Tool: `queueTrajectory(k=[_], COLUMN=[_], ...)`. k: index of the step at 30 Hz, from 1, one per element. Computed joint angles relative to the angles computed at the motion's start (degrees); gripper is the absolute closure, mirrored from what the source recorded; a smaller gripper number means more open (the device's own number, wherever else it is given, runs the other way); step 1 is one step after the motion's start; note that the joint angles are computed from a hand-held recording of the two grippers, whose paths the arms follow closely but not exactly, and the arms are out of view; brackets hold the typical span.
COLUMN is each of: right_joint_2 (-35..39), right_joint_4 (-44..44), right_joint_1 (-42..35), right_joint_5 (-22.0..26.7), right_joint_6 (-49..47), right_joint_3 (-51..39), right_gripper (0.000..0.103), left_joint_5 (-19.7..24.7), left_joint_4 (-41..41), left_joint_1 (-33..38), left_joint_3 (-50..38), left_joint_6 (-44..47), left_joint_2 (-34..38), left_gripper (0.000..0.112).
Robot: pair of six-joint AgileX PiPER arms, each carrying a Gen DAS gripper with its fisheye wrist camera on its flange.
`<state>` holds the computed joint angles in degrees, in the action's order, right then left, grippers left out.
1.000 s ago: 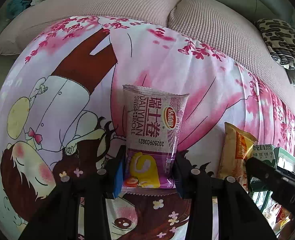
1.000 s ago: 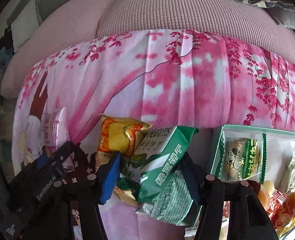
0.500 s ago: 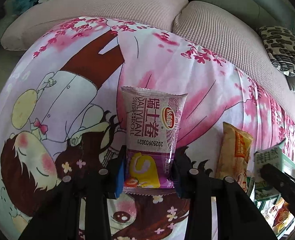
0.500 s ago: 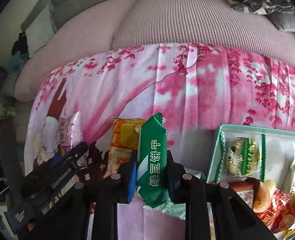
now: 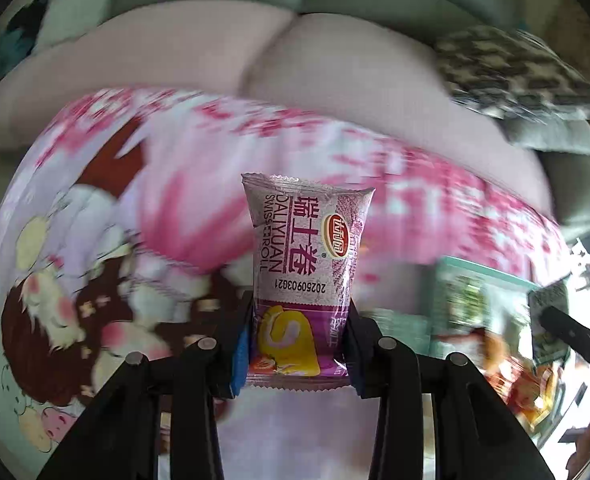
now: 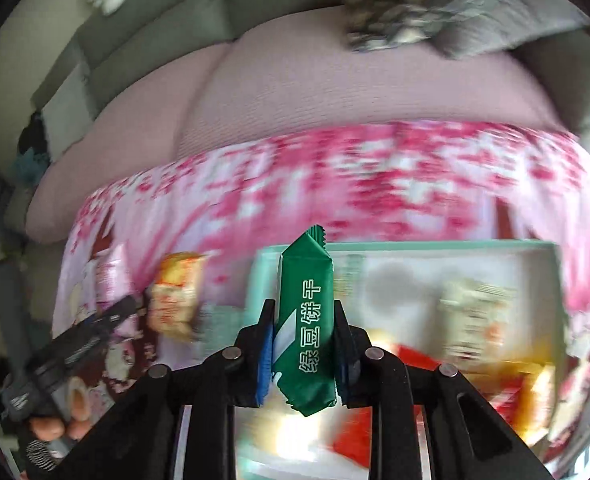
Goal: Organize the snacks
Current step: 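Carry both packets over the tray and open both tools to release them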
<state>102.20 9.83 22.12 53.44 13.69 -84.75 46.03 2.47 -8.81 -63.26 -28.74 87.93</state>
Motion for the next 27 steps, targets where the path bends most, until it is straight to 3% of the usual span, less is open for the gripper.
queueTrajectory(k=[9,16,18,20,21,24,26,27], right_joint_2=[-3.1,-0.1,0.6,0.9,1.0,0.7,-0.3,-0.7], right_joint_4=[-3.1,-2.9,-2.1,-1.4,-1.3,-2.1,-2.4,-2.7], right_joint_1=[-14.8,-19.3,-19.8,-20.1,-20.1,-19.8,-19.5,-19.2], right_joint_5=[-0.8,-1.0,-0.8,-0.8,-0.7,0.0,0.1,0.2], right_joint_6=[-3.4,-5.9,-6.8,-7.7,-8.1,-8.0,-8.0,-7.9], right_joint_3=[6.0,6.1,6.0,6.0,5.9,5.9,6.3,6.5], right_gripper=[0.077,0.077,0.076,0.076,0.075,0.073,0.064,0.051], left_joint_5=[4.6,10.3,10.7,10.7,10.3,9.0,8.1,7.7], left_joint_4=[-0.6,-2.0,-2.5,-1.9,-1.9,-2.9,-2.1,-1.6], left_joint_1=[-18.2,-24.9,-25.4,-26.0,-25.9,-24.9,-23.9,-23.6], left_joint_3=[-17.1,-32.1,-33.3,-33.3,-32.7,-29.7,-27.0,-26.0], left_joint_6=[-0.7,0.9,1.7,1.5,1.4,1.0,0.1,-0.4], left_joint_2=[10.2,23.2,24.8,25.2,25.0,23.0,20.5,19.7], left_gripper=[0.072,0.072,0.071,0.049,0.044,0.043,0.042,0.042])
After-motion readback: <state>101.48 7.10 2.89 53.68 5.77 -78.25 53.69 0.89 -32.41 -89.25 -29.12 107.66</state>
